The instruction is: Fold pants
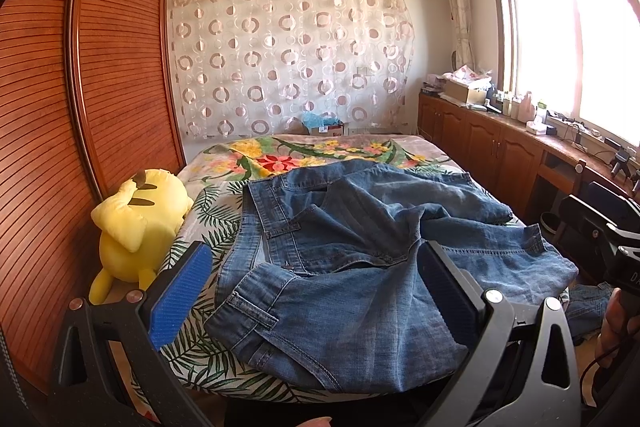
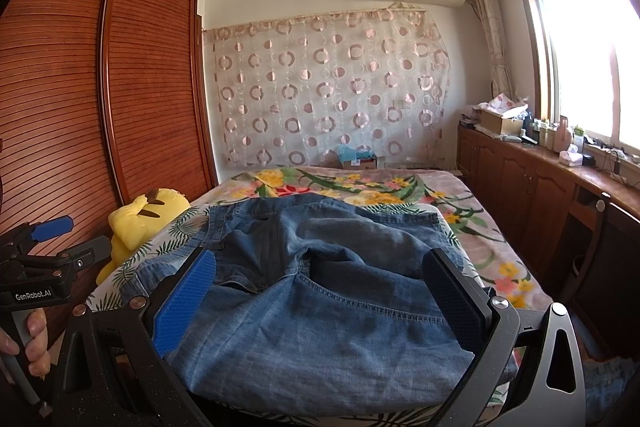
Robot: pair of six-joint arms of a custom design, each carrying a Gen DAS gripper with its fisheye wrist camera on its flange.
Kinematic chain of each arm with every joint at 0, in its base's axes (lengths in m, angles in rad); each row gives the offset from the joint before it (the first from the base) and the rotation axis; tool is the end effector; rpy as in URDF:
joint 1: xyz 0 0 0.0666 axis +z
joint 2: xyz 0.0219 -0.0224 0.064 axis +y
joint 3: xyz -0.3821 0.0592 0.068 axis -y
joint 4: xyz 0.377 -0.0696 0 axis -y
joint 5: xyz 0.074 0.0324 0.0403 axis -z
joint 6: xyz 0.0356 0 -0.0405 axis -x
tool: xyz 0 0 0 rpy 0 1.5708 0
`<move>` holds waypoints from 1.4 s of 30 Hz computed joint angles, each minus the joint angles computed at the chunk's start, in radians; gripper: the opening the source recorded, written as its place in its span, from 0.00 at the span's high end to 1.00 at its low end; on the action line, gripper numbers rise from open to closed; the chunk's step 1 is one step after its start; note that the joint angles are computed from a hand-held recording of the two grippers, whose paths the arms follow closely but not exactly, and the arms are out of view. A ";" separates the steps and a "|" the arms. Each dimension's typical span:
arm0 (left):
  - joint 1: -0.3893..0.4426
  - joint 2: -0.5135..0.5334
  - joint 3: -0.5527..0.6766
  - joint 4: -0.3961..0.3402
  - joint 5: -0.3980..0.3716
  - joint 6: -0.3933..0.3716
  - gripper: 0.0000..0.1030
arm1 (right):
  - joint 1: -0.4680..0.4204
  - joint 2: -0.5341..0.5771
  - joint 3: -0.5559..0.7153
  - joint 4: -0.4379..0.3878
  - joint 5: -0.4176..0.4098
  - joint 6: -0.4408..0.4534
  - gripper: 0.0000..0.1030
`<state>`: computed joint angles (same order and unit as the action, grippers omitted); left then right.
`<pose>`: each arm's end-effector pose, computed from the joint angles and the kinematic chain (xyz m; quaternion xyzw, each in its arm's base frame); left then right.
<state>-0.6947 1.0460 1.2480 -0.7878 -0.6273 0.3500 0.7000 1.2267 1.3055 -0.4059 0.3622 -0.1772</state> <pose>0.2776 -0.2046 0.5140 0.0000 0.8508 0.0112 0.5254 0.3406 0.2699 0.5083 -0.1053 0.7995 0.1108 0.5809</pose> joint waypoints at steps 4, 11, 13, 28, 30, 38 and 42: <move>0.032 0.010 0.030 -0.023 0.033 -0.008 0.01 | -0.007 0.008 0.005 -0.012 -0.004 -0.009 0.00; 0.076 0.028 0.005 -0.014 0.087 -0.008 0.01 | -0.021 0.019 0.015 -0.042 -0.008 -0.021 0.00; 0.082 0.028 -0.003 -0.017 0.093 -0.007 0.01 | -0.027 0.025 0.022 -0.054 -0.012 -0.026 0.00; 0.213 0.012 -0.109 0.014 0.213 -0.023 0.01 | -0.064 0.041 0.065 -0.201 -0.007 -0.052 0.01; 0.248 0.018 -0.121 0.023 0.254 -0.033 0.01 | -0.068 0.046 0.073 -0.217 -0.001 -0.053 0.01; 0.351 0.050 -0.148 0.039 0.386 -0.060 0.18 | -0.069 0.071 0.116 -0.292 0.005 -0.077 0.02; 0.385 0.062 -0.160 0.045 0.427 -0.071 0.32 | -0.066 0.077 0.129 -0.322 -0.005 -0.095 0.02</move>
<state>-0.3098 1.1082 1.0878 -0.7427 -0.2003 0.2788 0.6340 1.3037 1.4345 -0.7284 0.3573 -0.2722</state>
